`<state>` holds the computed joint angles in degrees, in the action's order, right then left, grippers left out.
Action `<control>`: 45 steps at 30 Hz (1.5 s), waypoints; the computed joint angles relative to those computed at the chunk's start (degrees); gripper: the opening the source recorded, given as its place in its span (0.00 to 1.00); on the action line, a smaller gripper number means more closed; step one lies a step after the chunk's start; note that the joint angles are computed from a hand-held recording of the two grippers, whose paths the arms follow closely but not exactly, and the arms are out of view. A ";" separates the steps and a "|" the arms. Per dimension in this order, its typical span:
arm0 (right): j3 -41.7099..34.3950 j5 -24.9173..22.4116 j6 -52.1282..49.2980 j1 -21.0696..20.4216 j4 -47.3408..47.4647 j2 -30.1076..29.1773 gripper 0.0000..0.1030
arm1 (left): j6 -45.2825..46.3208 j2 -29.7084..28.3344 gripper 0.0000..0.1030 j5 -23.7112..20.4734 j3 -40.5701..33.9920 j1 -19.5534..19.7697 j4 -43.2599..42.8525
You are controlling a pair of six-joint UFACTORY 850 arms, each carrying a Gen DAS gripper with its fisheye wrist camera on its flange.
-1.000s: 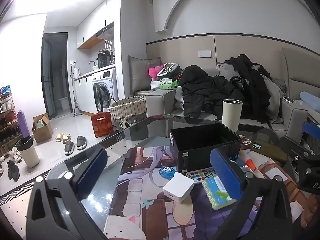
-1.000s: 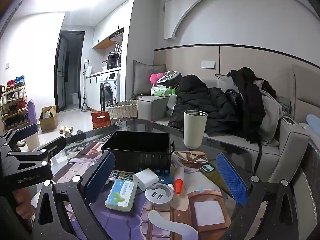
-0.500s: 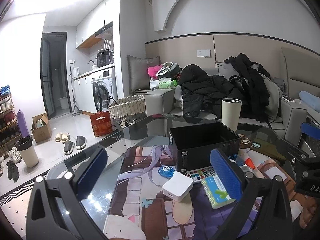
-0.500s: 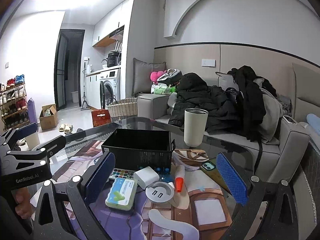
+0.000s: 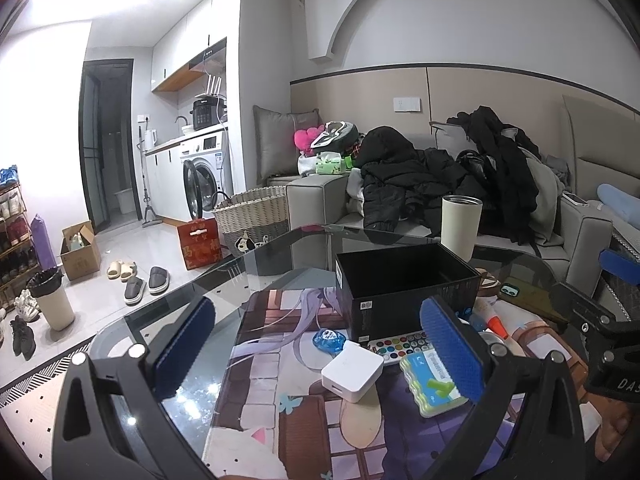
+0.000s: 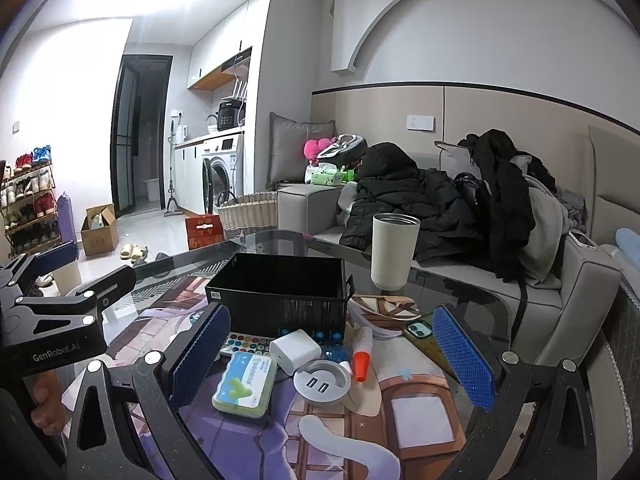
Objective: Organize rigid objects
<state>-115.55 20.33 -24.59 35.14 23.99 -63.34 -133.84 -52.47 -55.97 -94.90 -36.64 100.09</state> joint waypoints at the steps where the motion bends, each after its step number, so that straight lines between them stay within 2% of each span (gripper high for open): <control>1: -0.07 0.17 0.43 -0.01 -0.45 -0.07 1.00 | 0.12 -0.08 1.00 0.01 -0.09 0.09 0.06; 24: -1.46 -1.56 -3.45 0.04 2.89 -0.56 1.00 | -0.16 -0.14 1.00 1.82 0.02 0.50 0.34; 28: -1.32 -1.36 -3.13 0.09 2.68 -0.56 1.00 | -2.09 0.65 1.00 4.45 1.15 1.00 1.66; 32: -1.12 -1.02 -0.44 -0.01 0.77 -0.49 1.00 | -2.74 0.89 1.00 4.16 1.69 0.96 2.96; 36: -0.94 -0.69 1.08 -0.12 0.39 -0.36 1.00 | -5.15 1.97 0.99 6.91 3.45 1.19 7.49; 39: -0.86 -0.70 1.37 -0.21 0.45 -0.28 1.00 | -2.82 1.67 0.99 4.75 2.90 0.52 6.87; 45: -2.24 -1.71 0.98 -0.65 1.30 -0.63 1.00 | -0.07 1.81 0.99 7.27 2.02 1.43 4.92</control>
<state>-117.79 18.61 -23.61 34.49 25.29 -63.97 -133.91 -50.66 -48.70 -92.88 -35.21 105.01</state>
